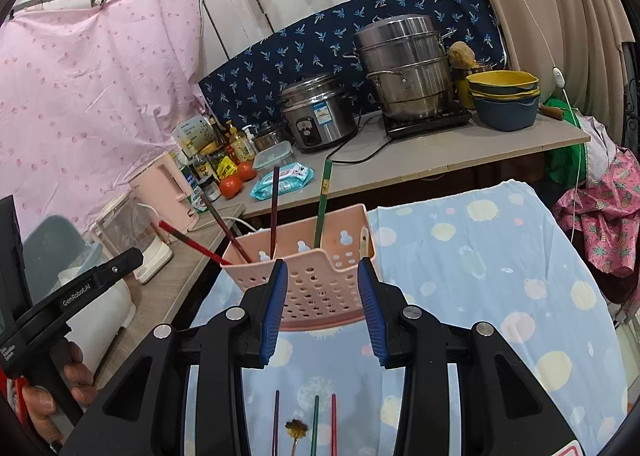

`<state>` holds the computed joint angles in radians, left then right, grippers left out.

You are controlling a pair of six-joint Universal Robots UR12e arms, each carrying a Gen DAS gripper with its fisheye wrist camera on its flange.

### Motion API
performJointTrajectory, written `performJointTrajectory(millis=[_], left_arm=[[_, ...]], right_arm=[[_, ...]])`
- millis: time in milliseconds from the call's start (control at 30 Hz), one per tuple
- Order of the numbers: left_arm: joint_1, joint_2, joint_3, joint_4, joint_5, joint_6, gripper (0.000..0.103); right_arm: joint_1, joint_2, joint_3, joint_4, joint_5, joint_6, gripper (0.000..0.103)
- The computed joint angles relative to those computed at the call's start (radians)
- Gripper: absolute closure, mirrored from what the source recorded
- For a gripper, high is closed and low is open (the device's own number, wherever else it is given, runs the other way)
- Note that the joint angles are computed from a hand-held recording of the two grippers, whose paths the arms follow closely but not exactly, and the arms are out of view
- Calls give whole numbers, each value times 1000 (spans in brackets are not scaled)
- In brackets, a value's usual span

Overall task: Organize utensils
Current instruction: 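Move both open tools back over the remaining chopsticks and gold spoon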

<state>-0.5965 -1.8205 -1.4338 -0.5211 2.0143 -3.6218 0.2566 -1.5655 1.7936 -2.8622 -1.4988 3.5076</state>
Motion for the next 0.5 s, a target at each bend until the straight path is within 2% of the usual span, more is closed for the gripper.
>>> performJointTrajectory(millis=[500], left_arm=[[-35,64,-122,-89,-37,-63,73]], right_arm=[[25,-87,125,103,-2,-25,67]])
